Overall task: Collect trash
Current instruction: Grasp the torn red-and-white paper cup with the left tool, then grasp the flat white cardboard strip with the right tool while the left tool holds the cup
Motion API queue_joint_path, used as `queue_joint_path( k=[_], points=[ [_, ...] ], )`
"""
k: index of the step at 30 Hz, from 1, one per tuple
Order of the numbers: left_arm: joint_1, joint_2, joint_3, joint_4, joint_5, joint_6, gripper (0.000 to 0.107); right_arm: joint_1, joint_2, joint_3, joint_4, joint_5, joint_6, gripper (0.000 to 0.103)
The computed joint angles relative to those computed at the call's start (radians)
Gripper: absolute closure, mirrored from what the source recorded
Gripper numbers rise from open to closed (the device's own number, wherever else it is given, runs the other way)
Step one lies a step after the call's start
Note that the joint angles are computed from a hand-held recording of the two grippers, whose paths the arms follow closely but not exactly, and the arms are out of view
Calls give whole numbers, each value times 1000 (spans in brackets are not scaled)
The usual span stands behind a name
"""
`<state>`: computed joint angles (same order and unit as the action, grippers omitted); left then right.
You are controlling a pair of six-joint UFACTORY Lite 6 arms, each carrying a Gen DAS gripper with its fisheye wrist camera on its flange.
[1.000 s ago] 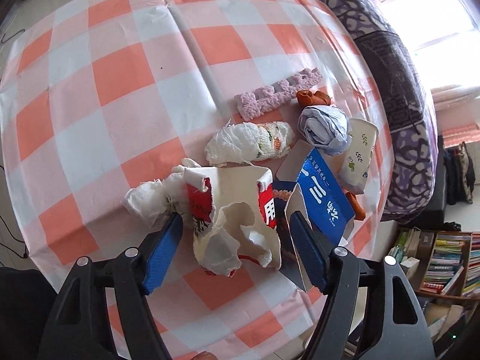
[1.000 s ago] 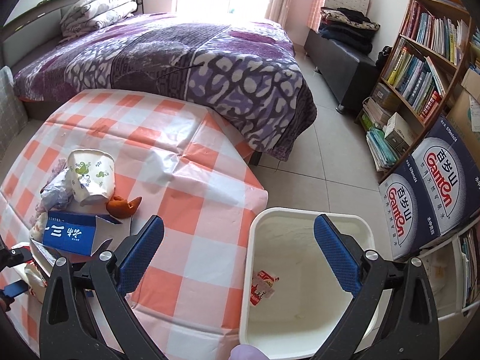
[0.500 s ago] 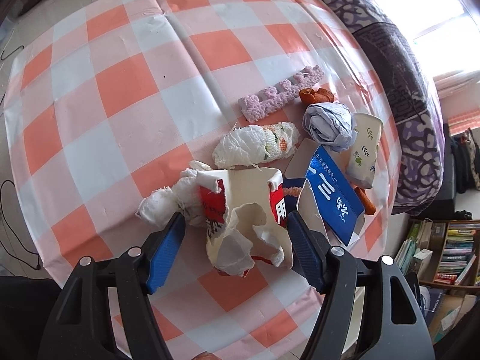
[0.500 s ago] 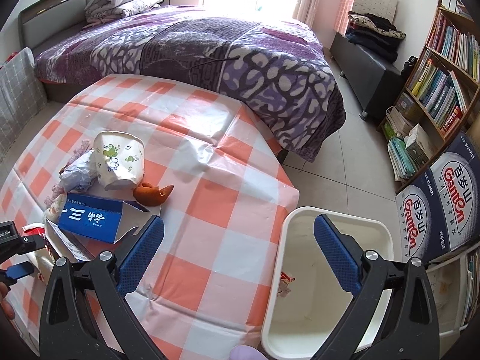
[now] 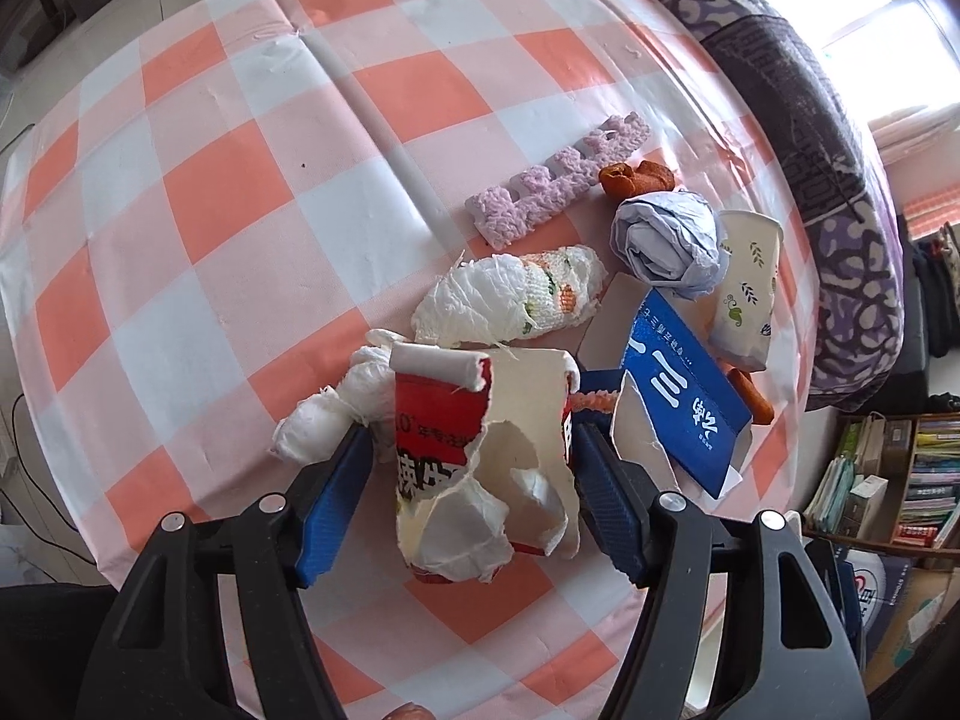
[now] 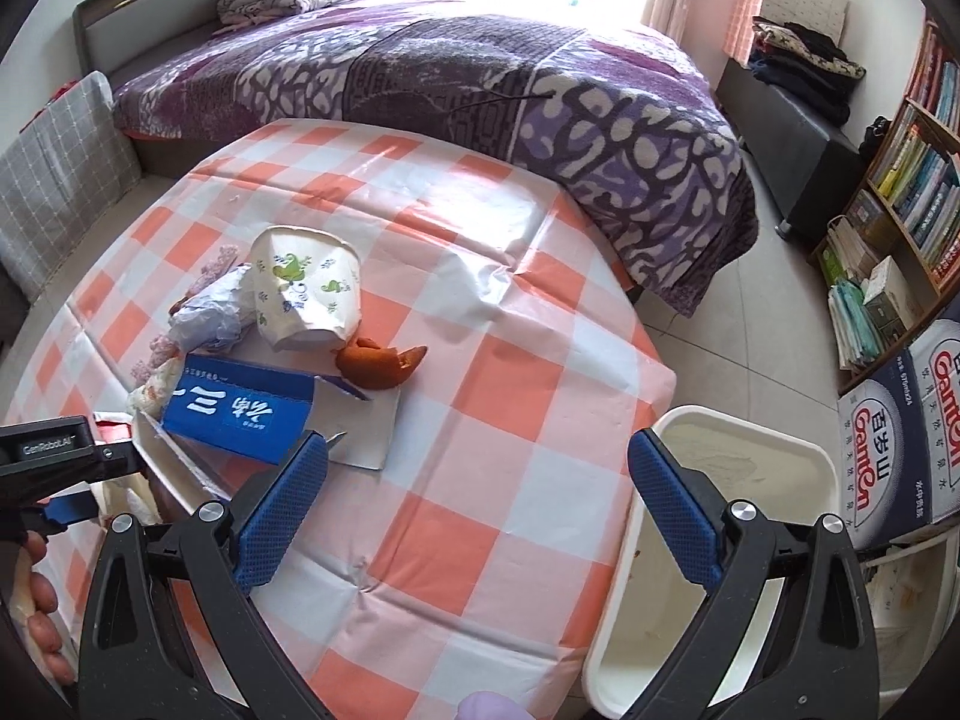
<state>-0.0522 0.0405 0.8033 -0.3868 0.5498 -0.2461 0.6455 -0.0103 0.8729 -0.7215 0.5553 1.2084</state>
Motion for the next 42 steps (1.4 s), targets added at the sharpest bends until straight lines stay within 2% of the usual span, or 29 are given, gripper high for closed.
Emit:
queue_joint_path(
  k=[2, 5, 8, 15, 17, 20, 21, 22, 23, 24, 25, 28, 34, 38, 42],
  points=[
    [23, -4, -1, -39, 13, 85, 66, 12, 19, 10, 70, -59, -90, 7],
    [68, -20, -10, -90, 38, 193, 74, 50, 65, 44, 167, -111, -237, 7],
    [133, -46, -18, -127, 63, 281, 76, 111, 129, 88, 161, -120, -270, 7],
    [262, -137, 3, -212, 129, 460, 77, 244, 288, 201, -69, -84, -122, 8],
    [267, -172, 8, -200, 122, 470, 77, 258, 322, 231, -60, -81, -134, 12],
    [254, -204, 19, -166, 102, 465, 77, 265, 383, 290, 1, -82, -192, 24],
    [251, -209, 21, -156, 95, 467, 77, 261, 399, 302, 31, -89, -220, 34],
    [247, -216, 20, -148, 87, 466, 77, 253, 418, 319, 88, -96, -272, 53],
    [248, -219, 19, -145, 83, 471, 77, 246, 441, 343, 156, -96, -332, 64],
    [246, -221, 19, -139, 77, 473, 77, 238, 456, 359, 210, -101, -374, 81],
    [247, -223, 18, -133, 70, 473, 77, 237, 462, 364, 224, -107, -374, 86],
    [255, -232, 12, -126, 50, 479, 77, 236, 448, 355, 251, -142, -375, 93],
    [263, -256, 11, -133, 16, 497, 77, 237, 364, 324, 177, -183, -248, 94],
    [226, -311, -3, -69, -36, 435, 77, 250, 275, 291, 8, -171, -47, 94],
    [141, -380, -25, 105, -109, 257, 77, 268, 188, 258, -181, -119, 170, 94]
  ],
)
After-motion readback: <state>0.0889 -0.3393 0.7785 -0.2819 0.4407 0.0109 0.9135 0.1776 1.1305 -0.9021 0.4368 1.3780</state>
